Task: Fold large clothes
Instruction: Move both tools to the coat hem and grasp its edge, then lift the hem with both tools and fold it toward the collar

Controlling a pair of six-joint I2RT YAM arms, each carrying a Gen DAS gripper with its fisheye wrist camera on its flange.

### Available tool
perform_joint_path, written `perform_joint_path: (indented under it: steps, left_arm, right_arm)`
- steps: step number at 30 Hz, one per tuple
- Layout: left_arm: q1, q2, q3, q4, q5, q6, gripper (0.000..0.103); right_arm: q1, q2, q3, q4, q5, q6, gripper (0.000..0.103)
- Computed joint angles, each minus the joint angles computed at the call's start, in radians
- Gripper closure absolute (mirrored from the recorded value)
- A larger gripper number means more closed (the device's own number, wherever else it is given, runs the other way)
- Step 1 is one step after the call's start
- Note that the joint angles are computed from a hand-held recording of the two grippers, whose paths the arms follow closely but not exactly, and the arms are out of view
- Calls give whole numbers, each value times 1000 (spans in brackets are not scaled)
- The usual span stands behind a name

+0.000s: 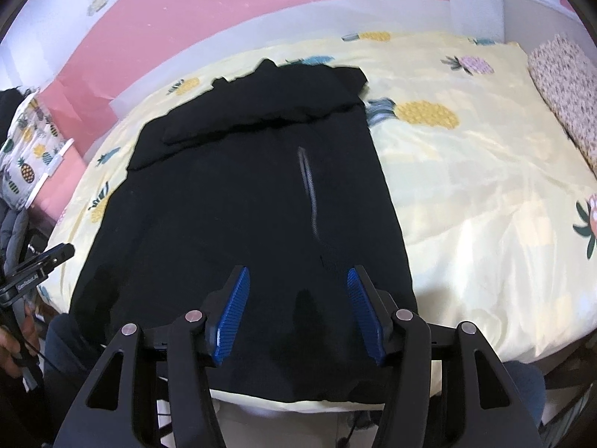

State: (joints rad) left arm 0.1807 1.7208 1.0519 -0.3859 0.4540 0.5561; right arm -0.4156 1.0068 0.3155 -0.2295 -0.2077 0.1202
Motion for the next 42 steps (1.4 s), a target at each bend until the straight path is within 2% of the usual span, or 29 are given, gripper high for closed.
perform_joint_path:
  steps: [4, 9, 17, 20, 28, 32, 35, 38, 40, 42]
  left_arm:
    - [45, 87, 55, 13, -5, 8, 53]
    - [99, 223, 160, 9, -35, -7, 52]
    - [134, 383, 288, -54, -74, 6, 50]
    - [146, 420, 319, -102, -60, 23, 46]
    - [178, 460, 361, -257, 1, 87, 41]
    - [181, 465, 350, -293, 2, 142, 35]
    - [175, 472, 354, -302, -6, 146, 34]
    - [164, 465, 346, -303, -22, 147, 34]
    - [156, 462, 341, -297, -37, 145, 34]
    - [142, 456, 336, -289, -42, 132, 45]
  right_arm:
    - [-101, 108, -1, 52, -48, -41, 46]
    - [-239, 262, 19, 102, -109, -106, 43]
    - [-351, 438, 66, 120, -191, -145, 43]
    - [-370, 512, 91, 104, -232, -159, 43]
    - [-384, 551, 122, 25, -294, -224, 42]
    - [-415, 599, 157, -40, -334, -290, 42]
    - [-443, 638, 177, -64, -365, -310, 42]
    - [-428, 630, 190, -107, -351, -336, 42]
    - [-412, 610, 184, -118, -336, -342, 50]
    - [-416, 614, 180, -115, -340, -341, 64]
